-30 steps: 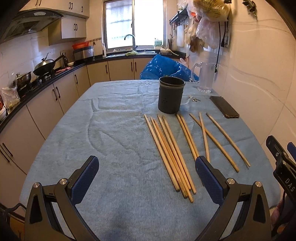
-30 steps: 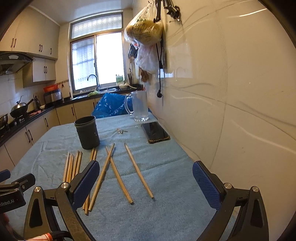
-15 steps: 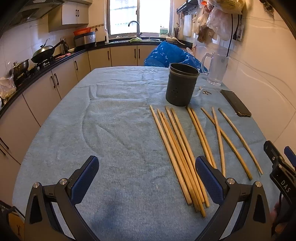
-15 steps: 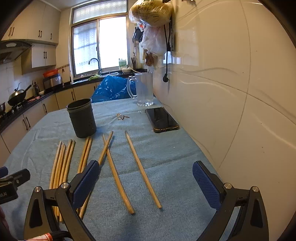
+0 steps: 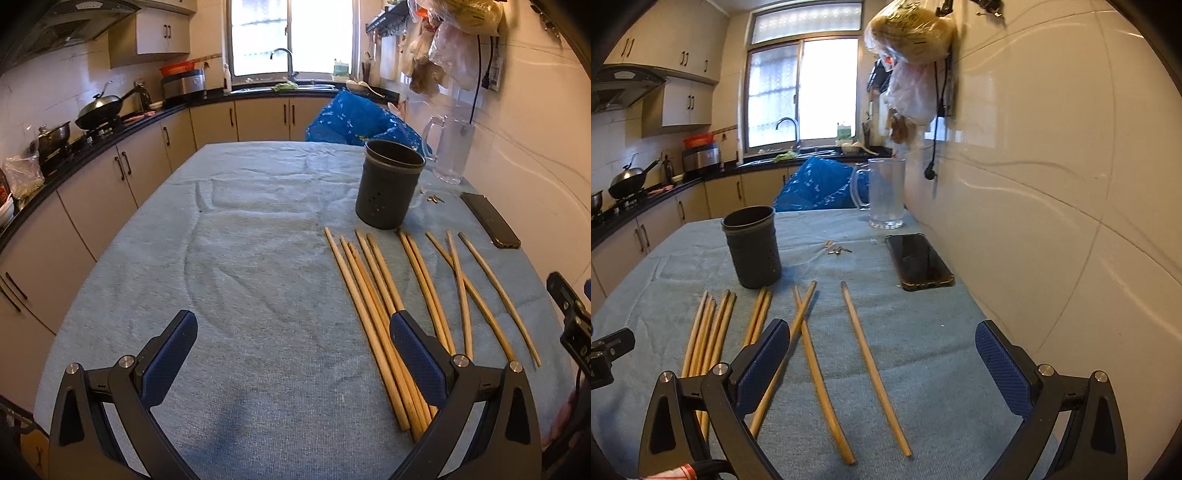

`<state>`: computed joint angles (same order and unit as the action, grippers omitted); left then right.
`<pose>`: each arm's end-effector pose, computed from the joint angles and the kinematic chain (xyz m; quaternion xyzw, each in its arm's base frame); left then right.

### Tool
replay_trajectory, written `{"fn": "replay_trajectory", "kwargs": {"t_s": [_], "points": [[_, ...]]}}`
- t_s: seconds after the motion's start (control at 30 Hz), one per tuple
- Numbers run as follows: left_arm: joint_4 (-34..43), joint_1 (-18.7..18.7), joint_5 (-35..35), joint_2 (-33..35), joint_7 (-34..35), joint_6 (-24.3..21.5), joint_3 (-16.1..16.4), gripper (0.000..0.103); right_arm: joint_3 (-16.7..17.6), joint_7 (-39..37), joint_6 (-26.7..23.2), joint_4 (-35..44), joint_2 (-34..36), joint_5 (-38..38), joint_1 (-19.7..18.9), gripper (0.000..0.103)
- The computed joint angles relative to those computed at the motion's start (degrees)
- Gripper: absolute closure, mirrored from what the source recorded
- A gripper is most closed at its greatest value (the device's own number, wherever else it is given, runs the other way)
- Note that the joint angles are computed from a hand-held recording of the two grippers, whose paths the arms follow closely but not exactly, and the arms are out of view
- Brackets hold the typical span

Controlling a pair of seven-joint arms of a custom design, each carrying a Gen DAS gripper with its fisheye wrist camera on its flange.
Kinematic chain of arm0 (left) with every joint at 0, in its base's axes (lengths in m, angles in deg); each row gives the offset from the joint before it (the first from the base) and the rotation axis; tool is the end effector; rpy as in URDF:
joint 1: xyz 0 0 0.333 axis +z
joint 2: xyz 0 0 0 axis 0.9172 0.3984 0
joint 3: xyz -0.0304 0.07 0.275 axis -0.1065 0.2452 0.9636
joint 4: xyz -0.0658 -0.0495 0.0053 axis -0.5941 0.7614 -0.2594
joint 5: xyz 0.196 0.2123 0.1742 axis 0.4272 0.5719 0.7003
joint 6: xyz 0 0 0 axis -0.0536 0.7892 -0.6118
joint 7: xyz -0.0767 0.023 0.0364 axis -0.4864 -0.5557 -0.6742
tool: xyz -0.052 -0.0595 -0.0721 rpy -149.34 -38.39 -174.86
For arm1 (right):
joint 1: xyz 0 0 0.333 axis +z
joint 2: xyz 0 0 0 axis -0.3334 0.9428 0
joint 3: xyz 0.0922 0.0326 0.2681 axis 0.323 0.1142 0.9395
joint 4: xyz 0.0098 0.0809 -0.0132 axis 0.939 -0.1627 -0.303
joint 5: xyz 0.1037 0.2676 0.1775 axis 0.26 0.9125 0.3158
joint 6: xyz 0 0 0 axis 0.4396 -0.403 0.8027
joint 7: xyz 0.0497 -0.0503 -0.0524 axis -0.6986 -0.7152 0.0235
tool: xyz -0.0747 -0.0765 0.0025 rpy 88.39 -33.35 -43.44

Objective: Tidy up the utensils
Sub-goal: 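Move the left tool toward the chopsticks while the right tool approaches another chopstick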

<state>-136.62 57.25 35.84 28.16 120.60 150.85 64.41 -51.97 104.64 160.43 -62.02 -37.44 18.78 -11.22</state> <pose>0.5802 -0.2068 0.5507 -0.4912 0.7807 -0.3217 0.2139 0.4389 0.1252 0.5668 -0.3838 0.7892 -0.4367 0.1981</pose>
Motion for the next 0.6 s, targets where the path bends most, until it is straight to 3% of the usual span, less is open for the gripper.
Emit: {"fn": "replay_trajectory", "kwargs": {"t_s": [0.27,0.6], "points": [[1.30,-1.04,3.70,0.80,-2.17,0.81,0.97,0.000,-1.77,-6.06,4.29,1.16,0.94,5.11,-0.11,0.001],[-1.21,-0.66,2.79,-0.74,-0.43,1.14,0.06,0.000,-1.34,-7.65,4.24,2.30,2.43,8.27,-0.07,0.001]]}}
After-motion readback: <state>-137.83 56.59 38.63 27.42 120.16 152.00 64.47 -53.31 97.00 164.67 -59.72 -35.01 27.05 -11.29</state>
